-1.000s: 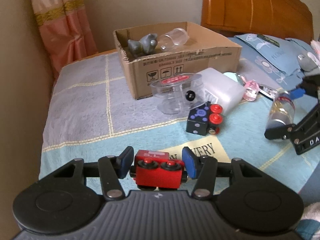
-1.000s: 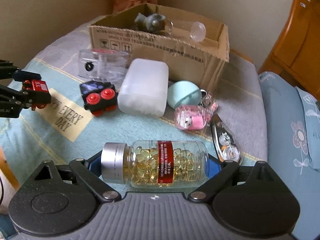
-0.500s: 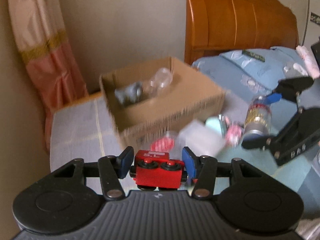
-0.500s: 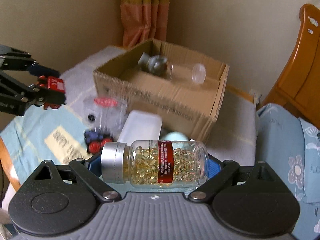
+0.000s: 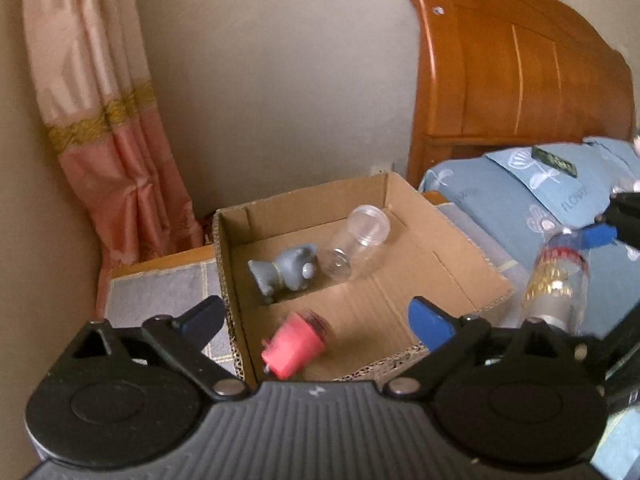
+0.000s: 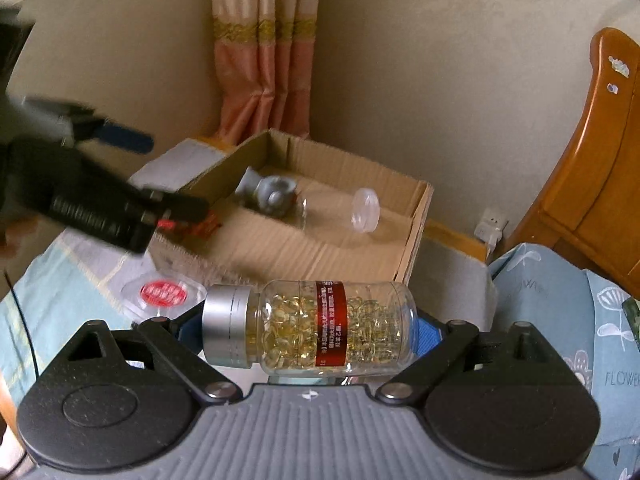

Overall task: Organize rigid objects
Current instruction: 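Carry the train car and capsule bottle over the box and release both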

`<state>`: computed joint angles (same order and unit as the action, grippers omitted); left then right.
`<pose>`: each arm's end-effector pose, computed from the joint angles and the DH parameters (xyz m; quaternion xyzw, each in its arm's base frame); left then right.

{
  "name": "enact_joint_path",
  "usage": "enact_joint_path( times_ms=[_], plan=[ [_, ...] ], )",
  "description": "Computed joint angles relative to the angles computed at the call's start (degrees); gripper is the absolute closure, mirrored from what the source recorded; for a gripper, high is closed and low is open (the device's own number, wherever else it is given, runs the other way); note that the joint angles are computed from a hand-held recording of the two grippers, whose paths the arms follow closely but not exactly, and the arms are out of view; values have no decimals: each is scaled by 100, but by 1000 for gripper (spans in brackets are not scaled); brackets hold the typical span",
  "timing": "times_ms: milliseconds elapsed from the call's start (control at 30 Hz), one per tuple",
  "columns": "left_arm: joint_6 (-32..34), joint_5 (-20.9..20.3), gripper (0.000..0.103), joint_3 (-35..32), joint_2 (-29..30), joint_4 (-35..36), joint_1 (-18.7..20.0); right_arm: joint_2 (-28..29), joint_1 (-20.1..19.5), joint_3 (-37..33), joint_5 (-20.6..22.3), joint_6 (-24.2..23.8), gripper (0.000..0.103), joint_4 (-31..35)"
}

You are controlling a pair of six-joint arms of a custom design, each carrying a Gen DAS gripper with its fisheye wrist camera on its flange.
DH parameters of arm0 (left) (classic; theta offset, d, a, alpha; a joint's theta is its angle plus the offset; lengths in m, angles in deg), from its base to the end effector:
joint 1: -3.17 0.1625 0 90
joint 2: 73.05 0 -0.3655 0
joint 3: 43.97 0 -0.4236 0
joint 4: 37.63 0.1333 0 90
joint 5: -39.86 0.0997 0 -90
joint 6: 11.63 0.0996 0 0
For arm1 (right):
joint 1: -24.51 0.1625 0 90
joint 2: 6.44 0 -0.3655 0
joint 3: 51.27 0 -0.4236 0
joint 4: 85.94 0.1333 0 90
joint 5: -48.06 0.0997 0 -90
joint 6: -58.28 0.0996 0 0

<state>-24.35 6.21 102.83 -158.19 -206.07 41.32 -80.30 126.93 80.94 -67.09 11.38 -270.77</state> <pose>-0.1365 -0.3822 0.1298 0.2271 0.8448 -0.3582 0.3262 0.1873 -0.4274 0.1398 0.3995 -0.8392 0.2305 0.2880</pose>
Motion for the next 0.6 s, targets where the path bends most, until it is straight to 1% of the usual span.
enact_joint_path(
  times_ms=[167,233,300,333,400,500,600],
  plan=[
    [-328,-22,5,317,-434,453,-90,329,28,-340,-13,46,6,-1],
    [-593,67,5,513,-694,767,-233,498,34,-480,-26,62,6,-38],
    [-714,73,5,700,-923,897,-376,705,44,-619,-54,61,6,-184],
    [-819,78,5,781,-1043,1017,-434,816,39,-693,-45,54,5,-260],
    [-1045,69,5,924,-1265,1276,-542,939,-1,-782,64,4,0,-326],
    [-1298,84,5,1073,-1526,1681,-695,970,12,-786,68,-36,0,-354],
    [-1433,125,5,1196,-1684,1896,-835,841,-5,-619,115,-104,0,-374]
  ],
)
